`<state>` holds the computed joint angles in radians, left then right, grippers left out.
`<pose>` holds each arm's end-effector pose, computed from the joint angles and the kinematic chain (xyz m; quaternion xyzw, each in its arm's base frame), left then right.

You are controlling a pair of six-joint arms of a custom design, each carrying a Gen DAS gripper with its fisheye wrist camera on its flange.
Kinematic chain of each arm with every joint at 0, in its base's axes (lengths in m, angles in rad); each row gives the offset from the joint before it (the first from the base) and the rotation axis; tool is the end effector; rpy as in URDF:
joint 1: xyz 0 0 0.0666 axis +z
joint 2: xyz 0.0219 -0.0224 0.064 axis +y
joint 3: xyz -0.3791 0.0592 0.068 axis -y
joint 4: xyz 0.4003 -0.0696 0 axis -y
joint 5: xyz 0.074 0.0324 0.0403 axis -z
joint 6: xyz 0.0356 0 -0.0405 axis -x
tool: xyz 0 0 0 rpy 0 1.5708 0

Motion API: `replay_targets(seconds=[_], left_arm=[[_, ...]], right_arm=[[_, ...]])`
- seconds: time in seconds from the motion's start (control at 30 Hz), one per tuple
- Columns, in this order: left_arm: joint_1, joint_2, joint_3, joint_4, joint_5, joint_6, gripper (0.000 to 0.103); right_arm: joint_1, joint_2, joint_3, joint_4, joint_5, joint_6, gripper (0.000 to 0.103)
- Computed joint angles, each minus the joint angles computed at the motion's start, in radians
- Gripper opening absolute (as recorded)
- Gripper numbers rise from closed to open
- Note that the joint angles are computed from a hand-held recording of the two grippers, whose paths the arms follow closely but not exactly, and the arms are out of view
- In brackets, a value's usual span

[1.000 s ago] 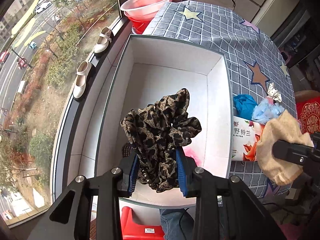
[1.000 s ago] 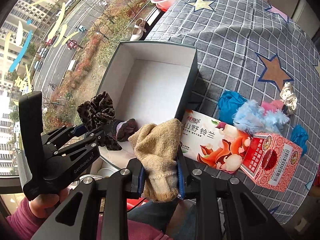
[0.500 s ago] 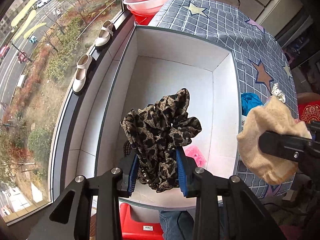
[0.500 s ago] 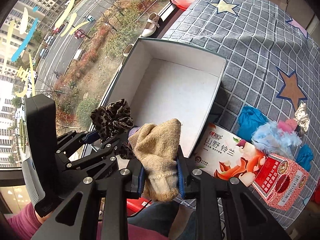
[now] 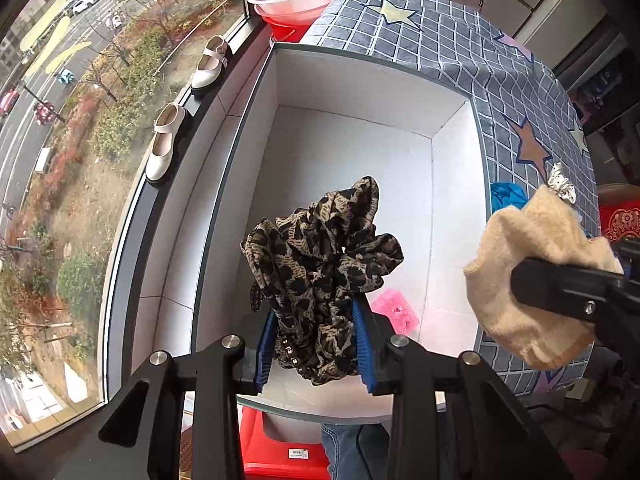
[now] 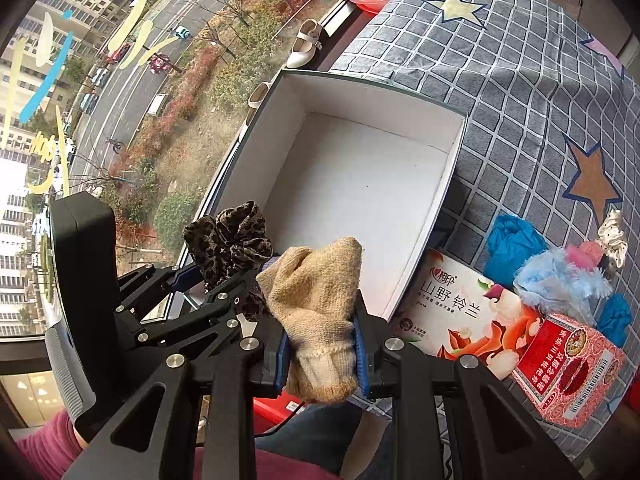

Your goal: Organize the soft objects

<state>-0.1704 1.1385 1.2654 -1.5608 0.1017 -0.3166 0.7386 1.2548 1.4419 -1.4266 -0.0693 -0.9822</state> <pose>0.3311 -0.0610 0.4456 0.2436 0.9661 -0.0456 0.0718 0.2925 0.2691 0.4829 0.1141 0.9791 0.1472 0.0816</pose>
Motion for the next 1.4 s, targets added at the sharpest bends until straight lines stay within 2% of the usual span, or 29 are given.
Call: replay_targets(seconds=[0.5, 0.6, 0.67, 0.7, 0.77, 0.83, 0.9, 0.97, 1.0, 1.03, 1.1, 1.27, 1.4], left_arm=[[-0.005, 0.003, -0.009, 0.0, -0.012, -0.007, 0.04], [-0.006, 0.0, -0.01, 0.002, -0.009, -0.007, 0.052], [-0.008, -0.004, -0.01, 0.006, -0.011, -0.01, 0.066], [-0.01, -0.006, -0.009, 0.007, -0.013, -0.012, 0.068], [-0.013, -0.008, -0.007, 0.005, -0.018, -0.014, 0.073], [-0.014, -0.004, -0.002, -0.002, -0.02, -0.011, 0.077], [-0.018, 0.004, 0.004, -0.012, -0.02, -0.002, 0.078], [-0.023, 0.008, 0.008, -0.018, -0.021, 0.007, 0.081], [-0.025, 0.008, 0.009, -0.018, -0.019, 0.009, 0.082], [-0.028, 0.009, 0.012, -0.019, -0.022, 0.012, 0.084], [-0.035, 0.009, 0.017, -0.02, -0.033, 0.018, 0.086], [-0.061, 0.021, 0.051, -0.041, -0.005, 0.021, 0.087], [-0.112, 0.046, 0.108, -0.076, 0.063, 0.02, 0.087]], right_arm=[[-0.01, 0.002, -0.027, 0.039, -0.034, -0.034, 0.027], [-0.013, 0.001, -0.035, 0.053, -0.039, -0.037, 0.027], [-0.014, 0.0, -0.036, 0.06, -0.042, -0.037, 0.027], [-0.017, -0.001, -0.038, 0.065, -0.045, -0.039, 0.028], [-0.019, -0.005, -0.042, 0.07, -0.048, -0.044, 0.035], [-0.02, -0.009, -0.044, 0.068, -0.041, -0.051, 0.059], [-0.021, -0.015, -0.045, 0.062, -0.029, -0.063, 0.067], [-0.026, -0.025, -0.049, 0.06, -0.025, -0.073, 0.068], [-0.029, -0.027, -0.05, 0.055, -0.024, -0.079, 0.073], [-0.031, -0.031, -0.053, 0.049, -0.025, -0.087, 0.089], [-0.036, -0.044, -0.066, 0.042, -0.023, -0.109, 0.102], [-0.04, -0.08, -0.071, 0.004, 0.004, -0.137, 0.102], [-0.046, -0.132, -0.073, -0.016, 0.035, -0.164, 0.102]])
